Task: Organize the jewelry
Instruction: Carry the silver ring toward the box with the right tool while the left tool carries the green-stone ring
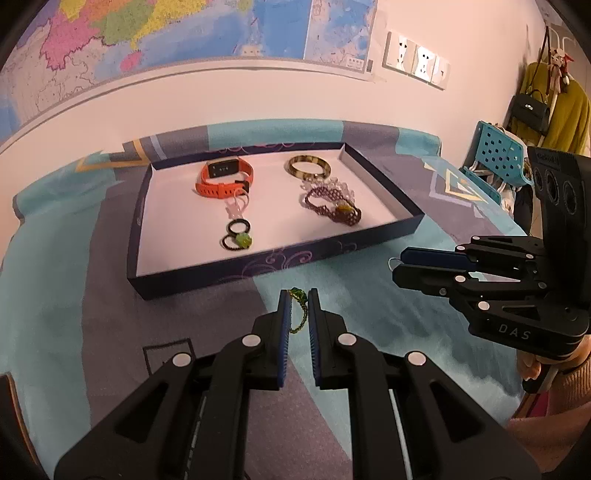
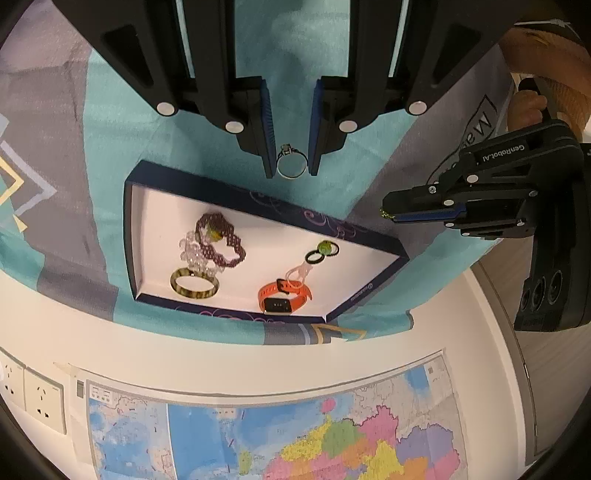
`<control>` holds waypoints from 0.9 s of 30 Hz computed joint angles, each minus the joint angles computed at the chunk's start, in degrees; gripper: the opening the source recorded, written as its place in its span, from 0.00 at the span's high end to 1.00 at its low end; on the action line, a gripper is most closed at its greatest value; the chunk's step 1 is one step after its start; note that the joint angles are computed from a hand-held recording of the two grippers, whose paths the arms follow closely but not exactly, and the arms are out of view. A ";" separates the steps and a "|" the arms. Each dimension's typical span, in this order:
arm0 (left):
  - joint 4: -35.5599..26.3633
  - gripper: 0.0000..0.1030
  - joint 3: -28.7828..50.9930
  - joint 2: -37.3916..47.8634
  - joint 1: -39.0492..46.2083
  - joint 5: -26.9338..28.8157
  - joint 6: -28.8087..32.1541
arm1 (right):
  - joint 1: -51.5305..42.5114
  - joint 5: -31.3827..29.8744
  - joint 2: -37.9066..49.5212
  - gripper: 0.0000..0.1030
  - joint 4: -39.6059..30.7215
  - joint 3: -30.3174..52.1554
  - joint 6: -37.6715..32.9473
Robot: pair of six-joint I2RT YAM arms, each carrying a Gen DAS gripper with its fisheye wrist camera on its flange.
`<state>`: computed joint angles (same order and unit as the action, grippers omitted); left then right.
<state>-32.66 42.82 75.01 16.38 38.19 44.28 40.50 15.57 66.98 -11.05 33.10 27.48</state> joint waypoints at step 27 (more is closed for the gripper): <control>4.69 0.90 4.58 2.66 -3.01 -0.68 -6.23 | -6.16 -0.48 1.83 0.85 0.89 4.24 -5.61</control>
<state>-27.98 47.40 77.67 13.38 37.51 38.04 34.34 15.10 68.80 -10.15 37.34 21.87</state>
